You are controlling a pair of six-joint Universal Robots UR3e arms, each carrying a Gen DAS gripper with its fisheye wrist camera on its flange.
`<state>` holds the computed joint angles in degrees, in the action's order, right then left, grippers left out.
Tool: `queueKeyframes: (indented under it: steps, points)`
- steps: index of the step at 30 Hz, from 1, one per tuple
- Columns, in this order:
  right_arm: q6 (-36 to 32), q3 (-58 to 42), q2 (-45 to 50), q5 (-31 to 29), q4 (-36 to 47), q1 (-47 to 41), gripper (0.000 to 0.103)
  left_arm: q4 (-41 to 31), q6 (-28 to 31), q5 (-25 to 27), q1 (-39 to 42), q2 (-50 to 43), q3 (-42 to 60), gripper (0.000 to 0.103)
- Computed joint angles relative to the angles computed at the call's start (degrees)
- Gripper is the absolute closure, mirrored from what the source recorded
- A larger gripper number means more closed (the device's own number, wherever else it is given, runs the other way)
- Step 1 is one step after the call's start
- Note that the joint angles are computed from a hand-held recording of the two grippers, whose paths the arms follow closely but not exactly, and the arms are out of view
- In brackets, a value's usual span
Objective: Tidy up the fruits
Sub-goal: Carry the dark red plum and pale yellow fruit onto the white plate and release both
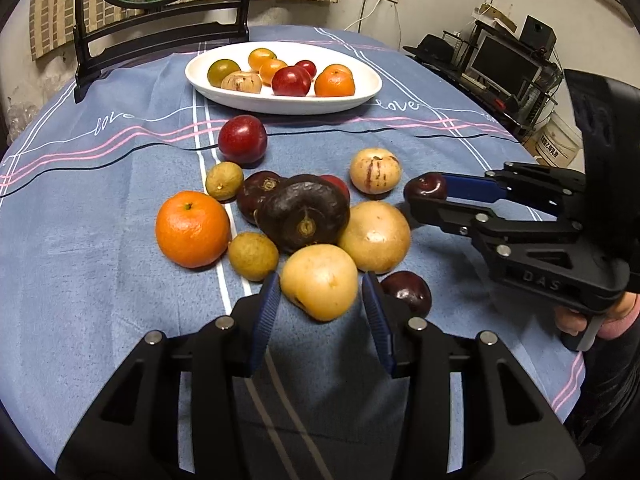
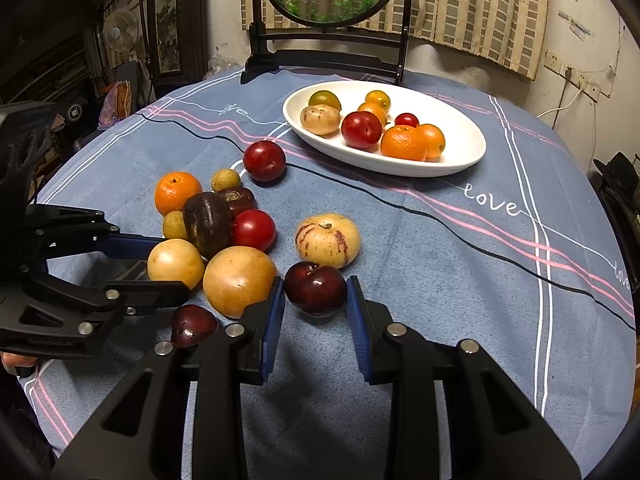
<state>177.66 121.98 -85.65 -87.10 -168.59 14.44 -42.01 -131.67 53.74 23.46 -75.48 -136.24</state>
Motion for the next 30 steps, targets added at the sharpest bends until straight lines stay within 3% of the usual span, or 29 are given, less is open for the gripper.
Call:
queueKeyframes:
  steps: [8,15,19,26,30]
  points:
    - [0.2,0.6,-0.8,0.6,-0.2,-0.4,0.071,1.2,-1.1,-0.2,0.0,0.3,-0.5,0.064]
    - [1.0,2.8,-2.9,6.7,-0.6,-4.2,0.071,-7.7,5.6,-6.2,7.2,10.3,-3.7,0.064]
    - [5.6,6.3,-3.9,9.6,-11.7,-7.2,0.071,-12.8,5.1,-9.0,8.3,8.0,1.4,0.064]
    - [15.7,-4.8,6.7,7.6,-18.2,-9.0,0.071,3.7,-16.8,-6.0,-2.6,-12.1,19.3,0.064]
    - [20.2,-15.9,15.0,2.9,-16.3,-9.7,0.071,9.7,-27.4,1.3,-11.2,-26.4,36.0,0.064]
